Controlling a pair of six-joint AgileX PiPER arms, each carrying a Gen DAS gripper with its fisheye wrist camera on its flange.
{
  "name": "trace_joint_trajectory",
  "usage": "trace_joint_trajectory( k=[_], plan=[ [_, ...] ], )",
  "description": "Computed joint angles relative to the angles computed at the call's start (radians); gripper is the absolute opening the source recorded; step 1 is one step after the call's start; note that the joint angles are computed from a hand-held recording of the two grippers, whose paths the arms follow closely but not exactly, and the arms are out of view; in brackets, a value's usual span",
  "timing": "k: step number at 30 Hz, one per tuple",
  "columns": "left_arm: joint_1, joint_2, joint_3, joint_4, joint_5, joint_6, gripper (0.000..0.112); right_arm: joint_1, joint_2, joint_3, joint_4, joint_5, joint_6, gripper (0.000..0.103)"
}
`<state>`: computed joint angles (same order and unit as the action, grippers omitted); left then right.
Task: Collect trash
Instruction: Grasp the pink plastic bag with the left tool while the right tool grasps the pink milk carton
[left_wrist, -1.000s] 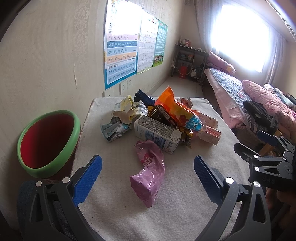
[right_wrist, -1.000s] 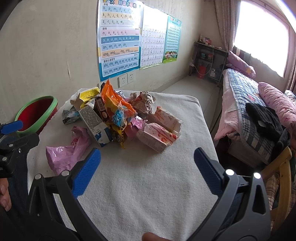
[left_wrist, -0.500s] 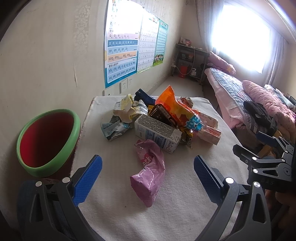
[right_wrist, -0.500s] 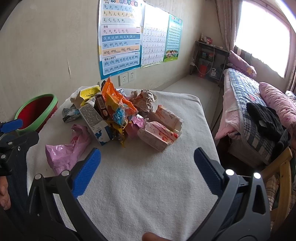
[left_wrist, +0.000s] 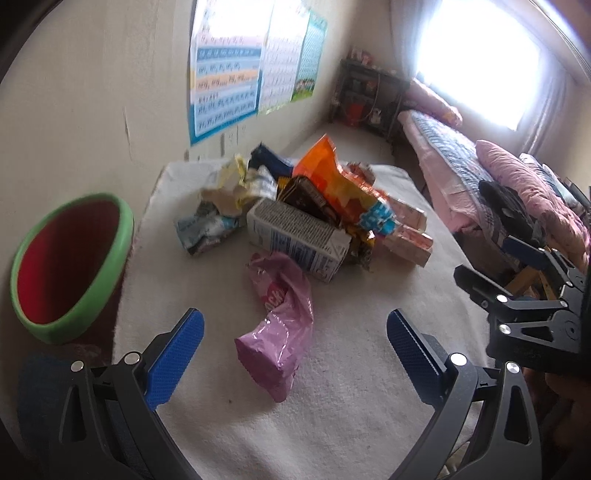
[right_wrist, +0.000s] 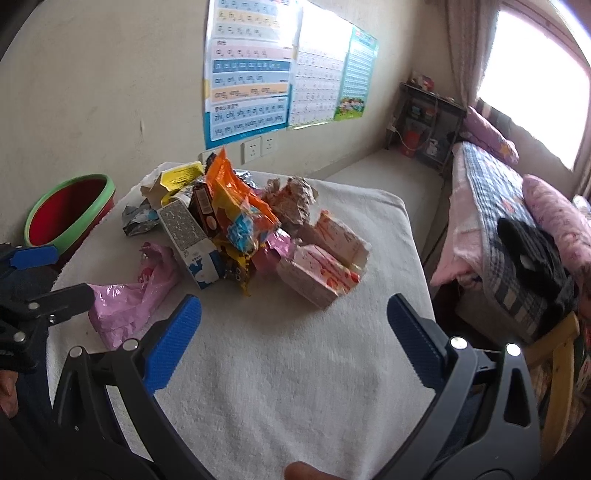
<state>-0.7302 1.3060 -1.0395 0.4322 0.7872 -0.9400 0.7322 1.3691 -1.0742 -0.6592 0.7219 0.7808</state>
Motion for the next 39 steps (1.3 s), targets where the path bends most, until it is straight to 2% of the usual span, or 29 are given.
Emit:
trace_joint_trajectory(
  k=[4,11,14,20,22,27,28,32,35,37,39],
  plan=[
    [0.076,0.048,-0.033,-0.136,0.020,0.095,0.095,-0.067,0.053,-0.046,0.127,-0.032,-0.189,0.099],
    [0.123,0.146,-0.105,-0.216,0.074,0.204,0.095,-0.177,0.167,-0.110,0.181,-0.055,-0.362,0.099],
    [0.131,0.195,-0.142,-0.248,0.090,0.273,0.095,-0.234,0.233,-0.151,0.284,-0.046,-0.502,0.099],
    [0.155,0.271,-0.195,-0.288,0.128,0.337,0.094,-0.241,0.319,-0.184,0.260,-0.059,-0.591,0.099],
    [0.173,0.292,-0.210,-0.312,0.136,0.364,0.090,-0.226,0.340,-0.193,0.223,-0.067,-0.594,0.099],
    [0.214,0.354,-0.247,-0.384,0.164,0.441,0.071,-0.197,0.396,-0.243,0.148,-0.047,-0.589,0.098],
    [0.217,0.367,-0.252,-0.395,0.164,0.452,0.069,-0.192,0.412,-0.258,0.137,-0.036,-0.589,0.094],
    [0.235,0.376,-0.246,-0.440,0.153,0.494,0.054,-0.189,0.470,-0.316,0.156,0.015,-0.613,0.063],
    [0.244,0.373,-0.239,-0.452,0.144,0.505,0.050,-0.193,0.476,-0.322,0.157,0.027,-0.589,0.059],
    [0.235,0.371,-0.243,-0.436,0.143,0.490,0.039,-0.193,0.466,-0.310,0.155,0.022,-0.575,0.057],
    [0.229,0.370,-0.250,-0.419,0.144,0.477,0.035,-0.207,0.459,-0.321,0.188,0.024,-0.600,0.054]
  ],
)
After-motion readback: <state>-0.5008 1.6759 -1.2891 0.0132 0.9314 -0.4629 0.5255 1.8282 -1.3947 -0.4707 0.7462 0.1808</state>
